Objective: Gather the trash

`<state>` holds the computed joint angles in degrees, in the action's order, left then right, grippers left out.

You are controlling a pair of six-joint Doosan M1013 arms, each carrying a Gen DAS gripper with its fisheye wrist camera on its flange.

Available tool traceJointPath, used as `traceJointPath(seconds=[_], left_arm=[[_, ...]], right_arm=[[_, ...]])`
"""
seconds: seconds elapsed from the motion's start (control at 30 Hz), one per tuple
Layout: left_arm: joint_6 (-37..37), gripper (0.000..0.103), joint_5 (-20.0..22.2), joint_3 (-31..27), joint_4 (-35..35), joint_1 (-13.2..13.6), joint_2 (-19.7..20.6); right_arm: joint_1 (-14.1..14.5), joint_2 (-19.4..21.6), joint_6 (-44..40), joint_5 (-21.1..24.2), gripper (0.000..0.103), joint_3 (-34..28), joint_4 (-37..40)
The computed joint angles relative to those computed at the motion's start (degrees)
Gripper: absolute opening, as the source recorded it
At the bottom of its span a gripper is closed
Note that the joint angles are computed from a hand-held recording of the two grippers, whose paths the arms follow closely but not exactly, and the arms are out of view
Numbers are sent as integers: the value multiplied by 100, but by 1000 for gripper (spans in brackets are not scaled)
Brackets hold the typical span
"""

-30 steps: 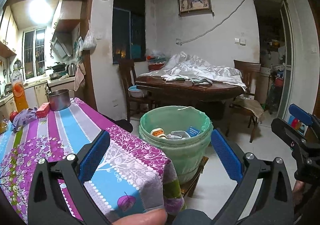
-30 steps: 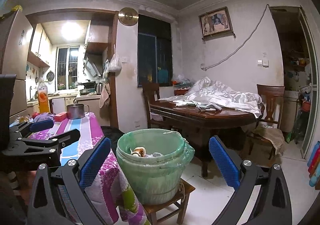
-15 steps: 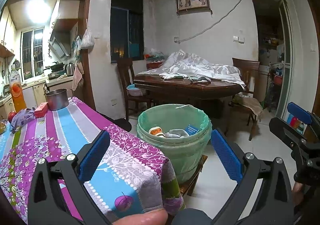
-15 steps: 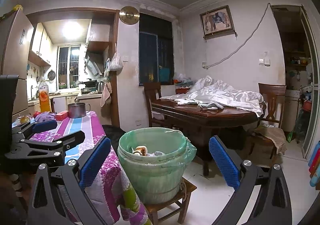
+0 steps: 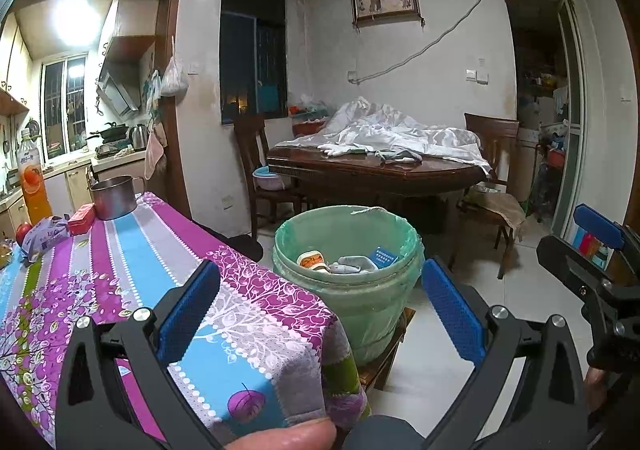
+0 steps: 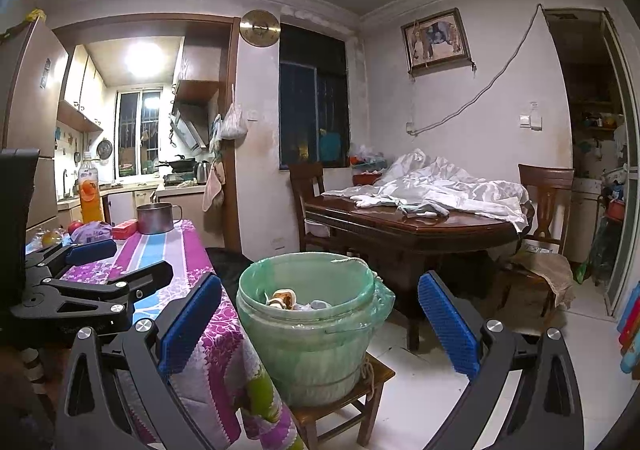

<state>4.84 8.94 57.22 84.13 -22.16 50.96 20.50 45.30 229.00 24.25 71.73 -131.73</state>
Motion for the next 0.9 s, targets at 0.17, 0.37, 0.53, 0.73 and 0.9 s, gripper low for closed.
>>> traceJointPath(seconds=[0.17, 0.37, 0.53, 0.73, 0.9], left_arm=[[-55, 97, -19, 18, 66, 12, -1], [189, 97, -29, 17, -166, 18, 2], [99, 97, 11, 37, -74, 19, -4], [719, 97, 105, -21, -787, 37, 13], [990, 97, 120, -36, -1016, 41, 18]], right_arm=[[4, 24, -11, -33, 98, -30, 10], [-1, 51, -8, -41, 98, -60, 18], [-10, 100, -99, -66, 98, -119, 135], [-33, 98, -113, -79, 98, -127, 160], [-30, 99, -166, -101, 98, -128, 204]])
